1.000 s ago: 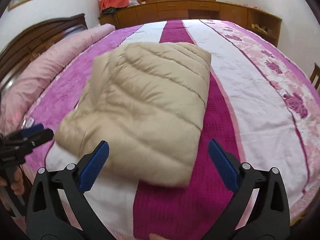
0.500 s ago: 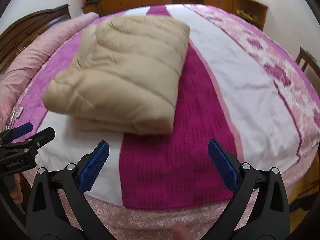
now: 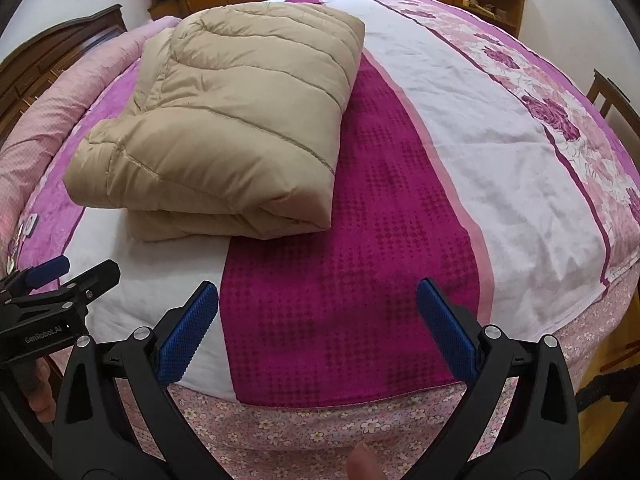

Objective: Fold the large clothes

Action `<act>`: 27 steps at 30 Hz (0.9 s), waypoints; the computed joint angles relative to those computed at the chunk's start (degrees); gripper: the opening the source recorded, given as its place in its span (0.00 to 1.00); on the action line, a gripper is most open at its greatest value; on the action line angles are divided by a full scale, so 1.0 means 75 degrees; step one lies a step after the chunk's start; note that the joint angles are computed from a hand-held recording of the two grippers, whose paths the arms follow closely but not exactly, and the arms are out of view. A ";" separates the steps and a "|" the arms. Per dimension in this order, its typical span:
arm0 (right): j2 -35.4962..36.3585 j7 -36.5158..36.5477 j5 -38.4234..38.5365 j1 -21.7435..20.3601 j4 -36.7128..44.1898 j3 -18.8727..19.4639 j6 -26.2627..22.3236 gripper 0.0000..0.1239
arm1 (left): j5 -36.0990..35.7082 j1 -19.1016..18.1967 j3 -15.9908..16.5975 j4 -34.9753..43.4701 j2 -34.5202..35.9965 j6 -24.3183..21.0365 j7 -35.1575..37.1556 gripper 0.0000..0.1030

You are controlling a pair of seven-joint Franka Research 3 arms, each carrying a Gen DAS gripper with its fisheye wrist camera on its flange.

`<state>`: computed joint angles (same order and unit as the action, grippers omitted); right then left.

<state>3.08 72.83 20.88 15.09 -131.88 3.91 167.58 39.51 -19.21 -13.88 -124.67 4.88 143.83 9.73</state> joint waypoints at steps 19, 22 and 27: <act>0.0113 0.0477 -0.0405 -0.0017 0.0122 -0.0051 -0.0154 0.79 | 0.0402 -0.0002 0.0004 -0.0036 -0.0048 0.0067 -0.0311 0.95; 0.0116 0.0435 -0.0353 -0.0026 0.0127 -0.0041 -0.0160 0.79 | 0.0460 -0.0015 0.0002 -0.0003 -0.0031 0.0033 -0.0340 0.95; 0.0105 0.0408 -0.0321 -0.0029 0.0117 -0.0033 -0.0181 0.79 | 0.0465 0.0004 0.0008 -0.0068 -0.0080 0.0129 -0.0412 0.95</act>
